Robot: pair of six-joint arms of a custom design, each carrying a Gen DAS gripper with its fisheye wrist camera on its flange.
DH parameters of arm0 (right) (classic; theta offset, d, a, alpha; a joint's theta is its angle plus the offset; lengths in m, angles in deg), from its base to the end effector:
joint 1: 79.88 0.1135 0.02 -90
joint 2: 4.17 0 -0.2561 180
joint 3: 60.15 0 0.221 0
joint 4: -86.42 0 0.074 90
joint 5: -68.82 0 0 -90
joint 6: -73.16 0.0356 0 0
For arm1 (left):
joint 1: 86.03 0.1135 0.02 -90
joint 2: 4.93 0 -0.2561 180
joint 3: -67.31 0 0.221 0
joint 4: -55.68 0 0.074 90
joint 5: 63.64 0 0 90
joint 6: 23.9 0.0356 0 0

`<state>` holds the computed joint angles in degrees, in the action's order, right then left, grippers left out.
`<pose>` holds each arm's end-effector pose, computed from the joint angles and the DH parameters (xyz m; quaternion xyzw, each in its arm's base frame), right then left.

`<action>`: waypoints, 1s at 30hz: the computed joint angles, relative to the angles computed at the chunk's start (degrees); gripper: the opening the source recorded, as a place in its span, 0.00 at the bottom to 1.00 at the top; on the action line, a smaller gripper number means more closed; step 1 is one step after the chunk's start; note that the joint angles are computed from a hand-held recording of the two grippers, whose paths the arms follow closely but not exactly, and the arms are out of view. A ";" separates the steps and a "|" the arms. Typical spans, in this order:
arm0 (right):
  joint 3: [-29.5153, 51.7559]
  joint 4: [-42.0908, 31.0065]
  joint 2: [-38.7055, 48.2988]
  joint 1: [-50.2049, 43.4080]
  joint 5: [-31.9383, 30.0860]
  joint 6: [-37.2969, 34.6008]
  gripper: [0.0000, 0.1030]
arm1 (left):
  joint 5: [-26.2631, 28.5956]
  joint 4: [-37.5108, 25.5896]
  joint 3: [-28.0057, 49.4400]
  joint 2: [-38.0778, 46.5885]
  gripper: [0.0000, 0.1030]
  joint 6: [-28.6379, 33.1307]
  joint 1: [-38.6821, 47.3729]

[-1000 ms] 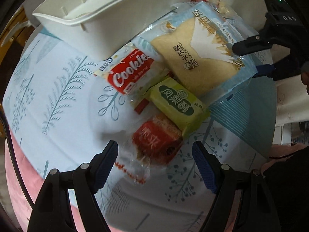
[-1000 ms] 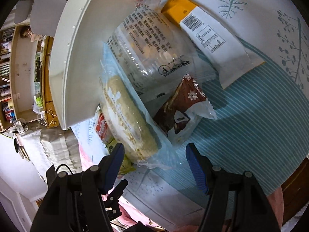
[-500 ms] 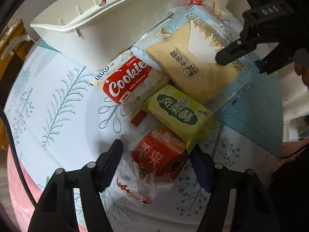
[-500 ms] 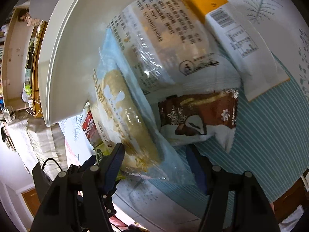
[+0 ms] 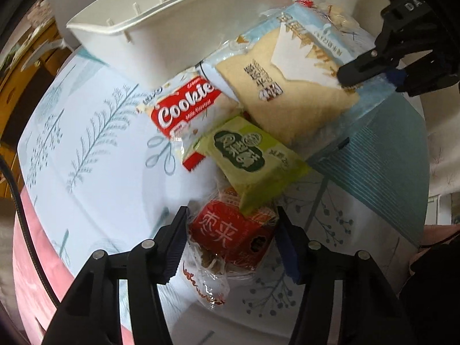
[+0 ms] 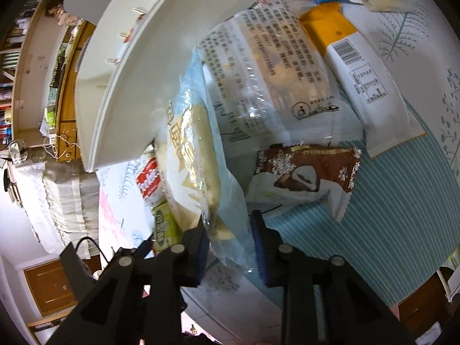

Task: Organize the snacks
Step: 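Grasp the red-wrapped bread with the left tool while the right tool grasps the long cake pack, then carry the red bread and long cake pack over the white tray and open both tools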

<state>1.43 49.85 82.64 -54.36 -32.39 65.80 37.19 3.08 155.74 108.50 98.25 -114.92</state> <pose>0.2291 0.1170 0.1790 0.4406 0.8592 0.2519 0.0655 0.2993 -0.1728 0.1487 0.5114 0.8474 -0.0907 0.1101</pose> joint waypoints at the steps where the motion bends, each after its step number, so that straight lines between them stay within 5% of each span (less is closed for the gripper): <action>1: 0.21 -0.53 -0.40 0.07 0.17 -0.36 0.24 | -0.10 -0.09 -0.83 -0.58 0.54 -0.59 0.11; 9: 4.47 -2.97 -0.43 3.65 4.20 -1.86 0.15 | -2.69 0.11 -7.61 -6.12 0.54 -4.75 1.69; 21: 3.55 -10.94 -11.73 7.49 10.62 0.26 0.08 | 0.56 -4.68 -15.43 -19.95 0.54 -11.17 5.02; 30: 3.38 -18.97 -21.68 11.34 14.56 5.12 0.08 | 2.14 -11.54 -2.82 -18.56 0.54 -15.01 3.44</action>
<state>4.81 30.88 60.96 -43.02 -17.83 70.92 39.33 -8.46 152.92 89.94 83.24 -111.48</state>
